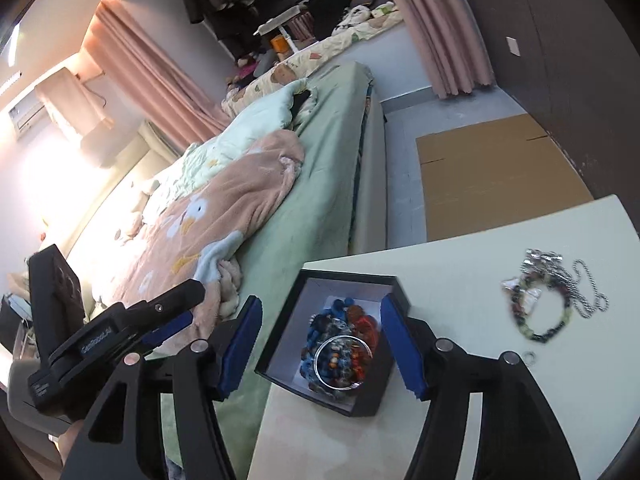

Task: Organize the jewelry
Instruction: 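Place grey-blue bracelet in the box with left gripper while right gripper drops silver hoop in, then move the left gripper down to the small silver ring on the table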

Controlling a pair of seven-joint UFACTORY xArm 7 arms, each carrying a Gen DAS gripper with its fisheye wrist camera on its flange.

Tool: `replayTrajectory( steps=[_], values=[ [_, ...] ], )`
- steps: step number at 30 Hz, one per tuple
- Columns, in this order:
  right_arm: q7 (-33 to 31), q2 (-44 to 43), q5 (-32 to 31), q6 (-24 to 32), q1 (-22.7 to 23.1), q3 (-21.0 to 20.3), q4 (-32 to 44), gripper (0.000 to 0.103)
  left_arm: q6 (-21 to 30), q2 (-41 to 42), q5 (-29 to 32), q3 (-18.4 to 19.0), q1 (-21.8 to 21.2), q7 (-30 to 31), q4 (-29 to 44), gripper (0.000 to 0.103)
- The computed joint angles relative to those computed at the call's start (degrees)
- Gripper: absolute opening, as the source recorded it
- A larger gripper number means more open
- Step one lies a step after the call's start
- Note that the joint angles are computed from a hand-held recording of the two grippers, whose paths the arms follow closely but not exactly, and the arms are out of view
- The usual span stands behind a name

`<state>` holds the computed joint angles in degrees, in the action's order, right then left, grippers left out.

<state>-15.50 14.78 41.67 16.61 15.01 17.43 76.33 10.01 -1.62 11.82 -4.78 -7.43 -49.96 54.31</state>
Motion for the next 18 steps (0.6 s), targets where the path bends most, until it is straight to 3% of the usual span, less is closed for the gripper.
replayTrajectory(
  steps=[4, 7, 12, 15, 18],
  values=[
    [5.6, -2.6, -4.8, 1.0, 0.4, -2.9, -3.3, 0.067, 0.1, 0.7, -0.6, -0.3, -0.7, 1.0, 0.9, 0.083],
    [10.6, -5.9, -10.0, 0.3, 1.1, -5.3, -7.8, 0.082, 1.1, 1.9, 0.8, -0.7, -1.7, 0.9, 2.3, 0.083],
    [11.9, -11.9, -10.1, 0.1, -0.3, -7.4, -15.0, 0.093, 2.0, 3.7, 1.2, -0.8, -3.8, 1.9, 4.7, 0.083],
    [15.5, -13.8, -13.2, -0.8, -0.8, -9.2, -17.5, 0.095, 2.0, 4.4, 5.7, -0.6, -5.5, -0.5, 5.9, 0.094],
    [22.6, -15.4, -19.8, -2.1, -1.6, -10.6, -19.8, 0.095, 2.8, 5.1, 9.7, -0.4, -6.9, -2.4, 7.2, 0.098]
  ],
)
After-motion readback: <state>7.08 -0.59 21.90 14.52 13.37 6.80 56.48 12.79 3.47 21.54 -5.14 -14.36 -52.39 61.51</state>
